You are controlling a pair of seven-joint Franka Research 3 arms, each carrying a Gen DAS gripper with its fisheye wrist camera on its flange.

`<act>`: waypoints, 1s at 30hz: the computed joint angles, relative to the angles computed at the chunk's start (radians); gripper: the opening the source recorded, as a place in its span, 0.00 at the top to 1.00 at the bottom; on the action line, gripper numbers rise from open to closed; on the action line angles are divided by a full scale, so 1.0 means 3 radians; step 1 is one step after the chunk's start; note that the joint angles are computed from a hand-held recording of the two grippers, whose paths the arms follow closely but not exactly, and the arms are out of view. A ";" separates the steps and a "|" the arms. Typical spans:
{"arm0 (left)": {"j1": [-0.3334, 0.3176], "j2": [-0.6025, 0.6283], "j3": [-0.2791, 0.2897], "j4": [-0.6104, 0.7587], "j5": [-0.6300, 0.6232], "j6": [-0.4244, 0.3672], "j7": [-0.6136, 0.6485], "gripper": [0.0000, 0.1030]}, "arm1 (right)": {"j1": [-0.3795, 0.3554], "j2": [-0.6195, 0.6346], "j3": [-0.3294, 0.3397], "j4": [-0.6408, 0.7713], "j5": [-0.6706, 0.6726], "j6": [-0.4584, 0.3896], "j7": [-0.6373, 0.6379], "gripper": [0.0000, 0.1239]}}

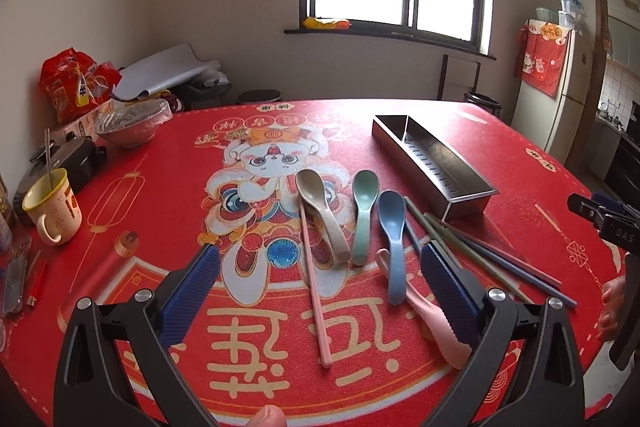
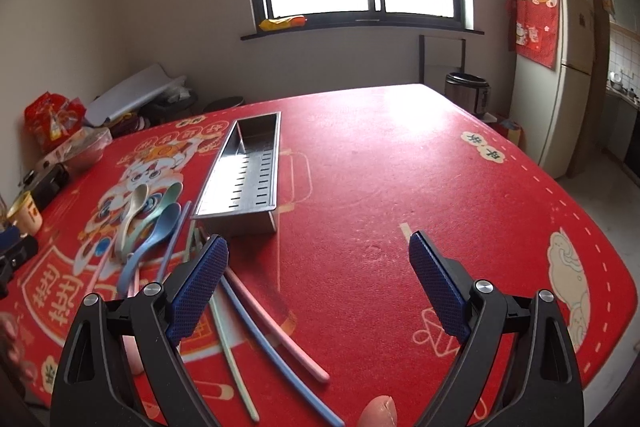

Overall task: Organize utensils
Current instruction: 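Lower the left gripper onto a pink chopstick and close it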

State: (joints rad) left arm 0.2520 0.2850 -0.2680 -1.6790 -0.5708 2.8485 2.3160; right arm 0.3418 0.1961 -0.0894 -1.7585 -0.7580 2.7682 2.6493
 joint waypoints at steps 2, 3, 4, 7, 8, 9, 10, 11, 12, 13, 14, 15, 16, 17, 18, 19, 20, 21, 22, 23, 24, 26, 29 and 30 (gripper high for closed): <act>-0.0101 0.0127 0.0132 0.0119 0.0260 -0.0043 -0.0254 0.05 | -0.0031 0.0109 0.0043 0.0122 0.0167 -0.0056 -0.0225 0.28; -0.0151 0.0191 0.0202 0.0176 0.0421 -0.0049 -0.0410 0.05 | -0.0036 0.0153 0.0046 0.0166 0.0237 -0.0048 -0.0312 0.28; -0.0193 0.0252 0.0262 0.0232 0.0586 -0.0061 -0.0559 0.05 | -0.0027 0.0192 0.0033 0.0207 0.0281 -0.0051 -0.0366 0.28; -0.0159 0.0413 0.0258 0.0406 0.0821 -0.0146 -0.0781 0.05 | 0.0018 0.0319 -0.0029 0.0361 0.0344 -0.0095 -0.0490 0.28; -0.0118 0.0455 0.0214 0.0454 0.0839 -0.0169 -0.0808 0.05 | 0.0010 0.0358 -0.0032 0.0400 0.0415 -0.0087 -0.0570 0.28; -0.0085 0.0496 0.0179 0.0499 0.0862 -0.0180 -0.0824 0.05 | 0.0006 0.0398 -0.0039 0.0441 0.0491 -0.0089 -0.0637 0.28; -0.0090 0.0540 0.0184 0.0557 0.0932 -0.0206 -0.0874 0.05 | -0.0016 0.0435 -0.0025 0.0478 0.0611 -0.0082 -0.0743 0.28; -0.0102 0.0579 0.0194 0.0608 0.1013 -0.0233 -0.0920 0.05 | -0.0080 0.0466 0.0035 0.0494 0.0805 -0.0022 -0.0953 0.28; -0.0110 0.0619 0.0196 0.0658 0.1085 -0.0260 -0.0952 0.05 | -0.0131 0.0500 0.0087 0.0523 0.0979 0.0006 -0.1153 0.28; -0.0107 0.0660 0.0184 0.0715 0.1137 -0.0307 -0.0971 0.06 | -0.0135 0.0530 0.0090 0.0554 0.1071 0.0001 -0.1258 0.28; -0.0094 0.0699 0.0159 0.0775 0.1164 -0.0371 -0.0972 0.07 | -0.0133 0.0553 0.0088 0.0573 0.1150 0.0016 -0.1349 0.28; -0.0069 0.0740 0.0118 0.0837 0.1167 -0.0449 -0.0949 0.12 | -0.0133 0.0574 0.0091 0.0587 0.1231 0.0039 -0.1442 0.28; -0.0061 0.0790 0.0095 0.0918 0.1178 -0.0549 -0.0937 0.21 | -0.0133 0.0597 0.0094 0.0603 0.1312 0.0062 -0.1533 0.28; -0.0079 0.0843 0.0108 0.1013 0.1218 -0.0664 -0.0958 0.25 | -0.0132 0.0618 0.0097 0.0618 0.1395 0.0085 -0.1621 0.28; -0.0101 0.0895 0.0125 0.1097 0.1251 -0.0746 -0.0991 0.32 | -0.0124 0.0638 0.0093 0.0633 0.1466 0.0103 -0.1695 0.28; -0.0115 0.0945 0.0131 0.1173 0.1268 -0.0804 -0.1018 0.40 | -0.0107 0.0658 0.0077 0.0650 0.1524 0.0115 -0.1751 0.28; -0.0124 0.0995 0.0134 0.1253 0.1282 -0.0870 -0.1040 0.42 | -0.0086 0.0677 0.0055 0.0666 0.1574 0.0125 -0.1801 0.28; -0.0136 0.1037 0.0140 0.1322 0.1299 -0.0931 -0.1064 0.47 | -0.0056 0.0685 0.0021 0.0670 0.1611 0.0138 -0.1833 0.28; -0.0145 0.1078 0.0143 0.1388 0.1314 -0.0992 -0.1082 0.53 | -0.0029 0.0693 -0.0013 0.0675 0.1640 0.0148 -0.1853 0.28; -0.0152 0.1121 0.0141 0.1460 0.1322 -0.1060 -0.1095 0.57 | -0.0010 0.0695 -0.0037 0.0672 0.1672 0.0162 -0.1874 0.28; -0.0160 0.1164 0.0136 0.1531 0.1327 -0.1128 -0.1104 0.60 | 0.0004 0.0702 -0.0057 0.0675 0.1700 0.0176 -0.1891 0.28; -0.0201 0.1235 0.0162 0.1637 0.1372 -0.1216 -0.1151 0.61 | 0.0017 0.0704 -0.0083 0.0667 0.1762 0.0215 -0.1927 0.28; -0.0295 0.1317 0.0249 0.1741 0.1515 -0.1268 -0.1285 0.61 | -0.0006 0.0716 -0.0074 0.0665 0.1890 0.0241 -0.2011 0.28; -0.0321 0.1338 0.0276 0.1768 0.1562 -0.1283 -0.1343 0.61 | -0.0030 0.0721 -0.0047 0.0663 0.1955 0.0250 -0.2067 0.28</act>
